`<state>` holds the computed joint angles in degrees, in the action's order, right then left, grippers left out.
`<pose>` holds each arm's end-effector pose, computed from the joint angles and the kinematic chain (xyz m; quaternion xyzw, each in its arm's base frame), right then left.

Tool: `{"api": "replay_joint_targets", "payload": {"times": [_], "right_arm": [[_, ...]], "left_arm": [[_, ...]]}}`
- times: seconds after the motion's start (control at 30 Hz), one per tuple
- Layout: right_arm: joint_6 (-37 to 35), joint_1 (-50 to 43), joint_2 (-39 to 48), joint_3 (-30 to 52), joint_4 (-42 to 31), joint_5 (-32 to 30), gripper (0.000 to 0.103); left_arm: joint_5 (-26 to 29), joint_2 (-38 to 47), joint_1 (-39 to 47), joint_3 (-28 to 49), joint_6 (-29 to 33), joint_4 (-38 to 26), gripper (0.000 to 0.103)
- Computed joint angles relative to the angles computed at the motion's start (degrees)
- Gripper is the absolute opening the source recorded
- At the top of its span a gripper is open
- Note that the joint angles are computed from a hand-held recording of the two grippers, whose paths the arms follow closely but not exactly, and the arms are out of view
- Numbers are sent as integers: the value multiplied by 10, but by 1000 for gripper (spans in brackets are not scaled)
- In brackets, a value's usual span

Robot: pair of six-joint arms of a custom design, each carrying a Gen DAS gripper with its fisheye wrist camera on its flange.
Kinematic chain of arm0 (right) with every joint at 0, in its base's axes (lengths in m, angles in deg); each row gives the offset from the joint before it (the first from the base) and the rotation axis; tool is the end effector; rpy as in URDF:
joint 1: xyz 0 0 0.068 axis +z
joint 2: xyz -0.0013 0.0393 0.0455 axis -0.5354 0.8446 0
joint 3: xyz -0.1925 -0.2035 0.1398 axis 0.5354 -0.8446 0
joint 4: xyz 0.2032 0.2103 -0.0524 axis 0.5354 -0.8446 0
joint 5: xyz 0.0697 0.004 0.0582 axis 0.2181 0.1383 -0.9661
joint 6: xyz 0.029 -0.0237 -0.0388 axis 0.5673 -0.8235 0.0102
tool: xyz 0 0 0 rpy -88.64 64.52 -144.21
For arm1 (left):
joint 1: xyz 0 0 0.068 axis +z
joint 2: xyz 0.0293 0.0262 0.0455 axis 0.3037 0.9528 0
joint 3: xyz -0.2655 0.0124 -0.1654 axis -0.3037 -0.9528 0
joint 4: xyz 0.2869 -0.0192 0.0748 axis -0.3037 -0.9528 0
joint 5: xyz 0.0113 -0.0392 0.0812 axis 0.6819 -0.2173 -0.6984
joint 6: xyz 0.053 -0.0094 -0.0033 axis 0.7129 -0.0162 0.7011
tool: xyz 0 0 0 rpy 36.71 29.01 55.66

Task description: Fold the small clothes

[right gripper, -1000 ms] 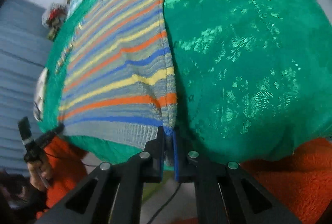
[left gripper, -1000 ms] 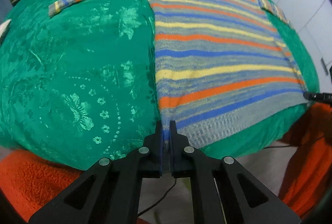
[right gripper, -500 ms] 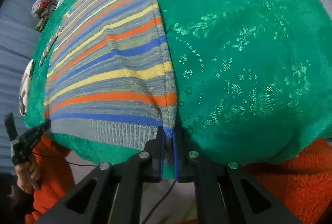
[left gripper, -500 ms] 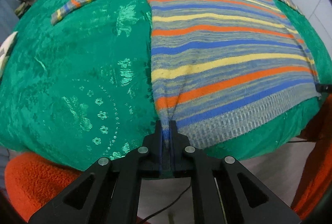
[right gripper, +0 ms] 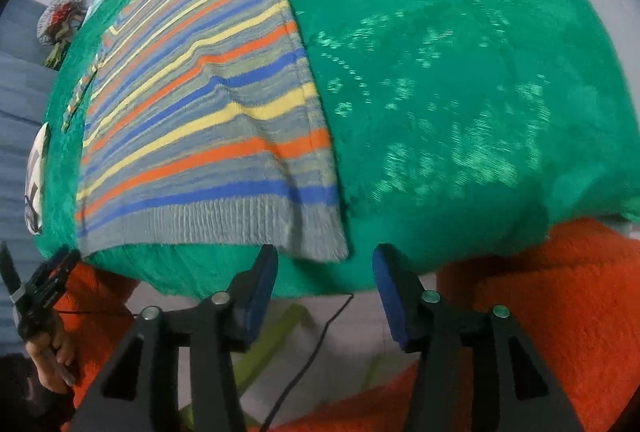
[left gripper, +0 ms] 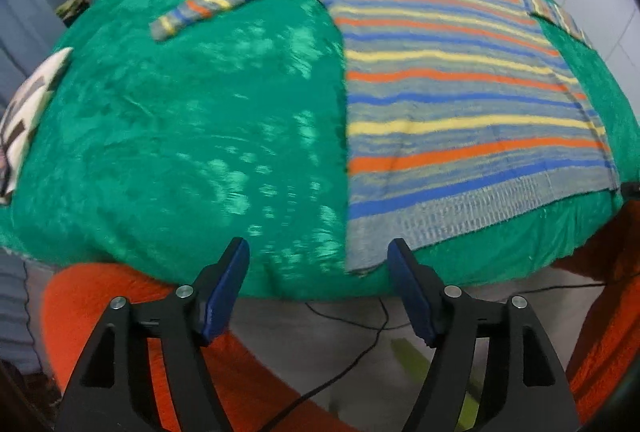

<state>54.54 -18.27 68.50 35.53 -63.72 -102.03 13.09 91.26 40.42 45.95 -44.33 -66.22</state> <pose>0.2655 0.0757 0.1114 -0.0089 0.9896 0.1378 0.0392 0.1430 0.0589 0.1280 -0.0679 0.9754 0.0547 0.2025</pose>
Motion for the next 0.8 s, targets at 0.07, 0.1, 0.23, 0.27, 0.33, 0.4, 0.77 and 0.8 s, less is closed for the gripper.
{"api": "replay_joint_targets", "payload": {"times": [0.07,0.1,0.23,0.27,0.33,0.4,0.77,0.8], "right_arm": [[-4,-17,-18,1,-21,-8,50],[-11,-27,-26,6,-33,-12,50],[-42,-68,-65,42,-59,-11,50],[-50,-84,-72,57,-58,-14,50],[-68,-118,-69,93,-50,-31,50],[-83,-148,-54,126,-27,-54,50],[58,-257,261,386,75,-214,50],[78,-257,286,400,94,-211,50]], "left_arm": [[-3,-39,18,9,5,-18,78],[-3,-48,25,15,6,-20,82],[14,-59,41,43,-13,7,90],[12,-51,38,47,-22,16,90],[9,-22,28,62,-47,38,90],[8,2,15,69,-76,63,90],[-36,132,-16,40,-141,160,90],[-39,146,-12,41,-140,165,90]]}}
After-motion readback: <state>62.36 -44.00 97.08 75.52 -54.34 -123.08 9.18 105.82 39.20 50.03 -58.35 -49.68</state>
